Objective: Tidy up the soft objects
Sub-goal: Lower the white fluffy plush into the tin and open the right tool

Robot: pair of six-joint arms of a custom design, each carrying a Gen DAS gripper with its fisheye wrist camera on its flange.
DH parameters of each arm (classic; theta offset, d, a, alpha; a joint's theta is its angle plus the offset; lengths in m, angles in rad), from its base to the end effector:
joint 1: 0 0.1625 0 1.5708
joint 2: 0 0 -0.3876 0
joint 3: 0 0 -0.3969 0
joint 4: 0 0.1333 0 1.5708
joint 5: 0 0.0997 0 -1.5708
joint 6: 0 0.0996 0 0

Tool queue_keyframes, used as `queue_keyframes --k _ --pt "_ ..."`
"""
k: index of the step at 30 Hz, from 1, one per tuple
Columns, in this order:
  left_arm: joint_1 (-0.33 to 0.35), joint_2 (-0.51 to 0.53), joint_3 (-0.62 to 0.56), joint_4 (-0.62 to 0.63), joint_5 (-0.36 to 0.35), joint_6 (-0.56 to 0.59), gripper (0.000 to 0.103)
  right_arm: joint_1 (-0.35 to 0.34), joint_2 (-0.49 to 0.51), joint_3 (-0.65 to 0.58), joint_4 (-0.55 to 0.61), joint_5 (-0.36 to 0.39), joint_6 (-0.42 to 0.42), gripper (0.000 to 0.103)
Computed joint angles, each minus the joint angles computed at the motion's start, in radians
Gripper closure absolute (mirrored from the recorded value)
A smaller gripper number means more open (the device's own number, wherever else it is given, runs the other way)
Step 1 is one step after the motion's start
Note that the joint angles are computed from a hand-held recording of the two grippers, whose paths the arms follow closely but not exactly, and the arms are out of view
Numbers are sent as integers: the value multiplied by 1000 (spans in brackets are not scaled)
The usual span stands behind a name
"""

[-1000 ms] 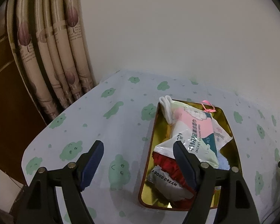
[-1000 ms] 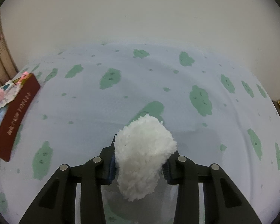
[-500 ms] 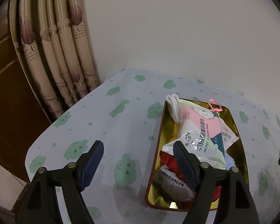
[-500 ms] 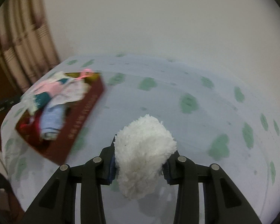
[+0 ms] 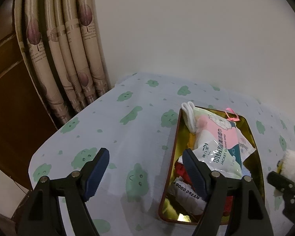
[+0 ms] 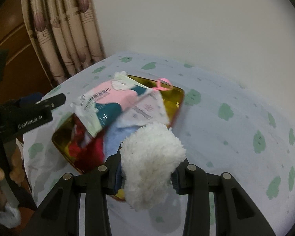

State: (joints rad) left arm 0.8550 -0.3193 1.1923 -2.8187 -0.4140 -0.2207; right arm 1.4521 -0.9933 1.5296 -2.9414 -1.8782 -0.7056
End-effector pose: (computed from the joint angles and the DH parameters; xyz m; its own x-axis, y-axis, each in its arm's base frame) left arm -0.3100 -0.6985 -0.0207 -0.6445 -0.1430 -0.7511 0.4812 0.6875 -0.5438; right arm 0.0207 -0.6974 0.2945 -0.7518 -0.1772 0.6351 -0.5360 0.7253 -0.4321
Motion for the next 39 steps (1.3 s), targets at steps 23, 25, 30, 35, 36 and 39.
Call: queue_keyframes --k 23,25,30,35,36,39 --pt "5 8 -13 1 7 2 24 30 234 -269 77 -73 10 67" --pt "5 10 -16 2 11 3 24 33 250 -290 79 -78 13 67" --pt "5 13 -19 -4 9 12 24 35 263 -305 77 -81 15 63" --pt "5 15 -21 -17 8 26 24 32 262 -304 61 -78 20 49" --pt "4 15 -19 -17 5 26 24 33 260 -300 54 -79 21 42" --pt "3 15 -19 -17 4 29 24 32 256 -288 39 -77 18 37"
